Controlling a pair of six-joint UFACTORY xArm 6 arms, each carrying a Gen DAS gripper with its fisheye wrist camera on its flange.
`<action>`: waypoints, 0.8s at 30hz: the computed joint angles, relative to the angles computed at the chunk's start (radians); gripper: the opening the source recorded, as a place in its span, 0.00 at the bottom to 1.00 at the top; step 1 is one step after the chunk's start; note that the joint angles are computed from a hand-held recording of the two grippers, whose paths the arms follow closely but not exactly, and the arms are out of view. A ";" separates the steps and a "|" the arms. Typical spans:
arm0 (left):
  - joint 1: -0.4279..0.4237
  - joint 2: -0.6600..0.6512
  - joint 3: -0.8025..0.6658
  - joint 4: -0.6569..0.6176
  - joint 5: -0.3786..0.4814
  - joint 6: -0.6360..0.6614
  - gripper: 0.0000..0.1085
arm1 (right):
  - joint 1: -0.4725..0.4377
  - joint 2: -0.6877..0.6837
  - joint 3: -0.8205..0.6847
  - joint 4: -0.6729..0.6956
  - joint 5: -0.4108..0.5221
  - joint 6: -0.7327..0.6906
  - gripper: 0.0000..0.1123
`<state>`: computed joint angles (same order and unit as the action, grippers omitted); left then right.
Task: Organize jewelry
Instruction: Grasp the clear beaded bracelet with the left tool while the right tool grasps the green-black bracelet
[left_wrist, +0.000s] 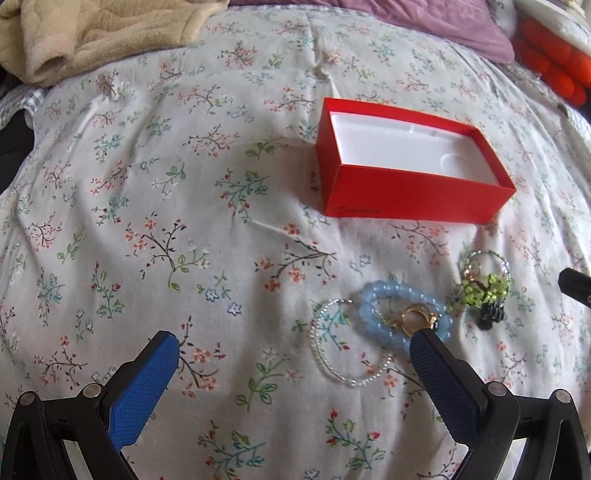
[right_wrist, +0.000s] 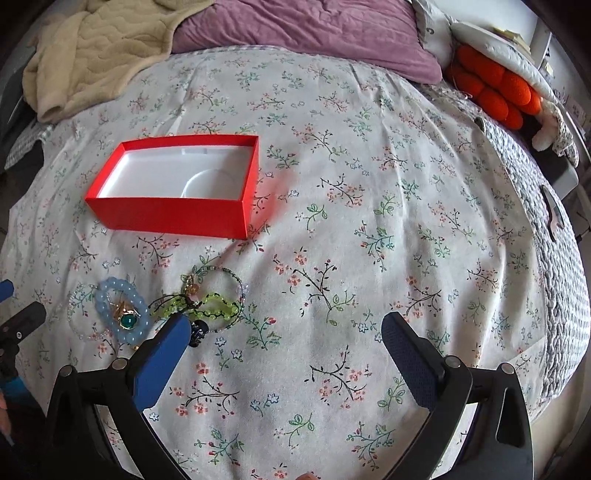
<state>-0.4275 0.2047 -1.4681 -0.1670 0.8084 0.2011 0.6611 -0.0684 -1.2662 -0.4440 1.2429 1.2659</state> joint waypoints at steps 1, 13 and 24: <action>0.005 0.020 -0.032 0.001 0.024 0.002 0.95 | -0.015 -0.005 0.008 0.020 -0.021 -0.008 0.92; 0.031 0.141 -0.150 -0.130 0.166 0.149 0.79 | -0.144 0.002 0.081 0.279 -0.230 -0.157 0.92; 0.004 0.177 -0.154 -0.062 0.143 0.158 0.39 | -0.195 0.044 0.119 0.370 -0.315 -0.163 0.59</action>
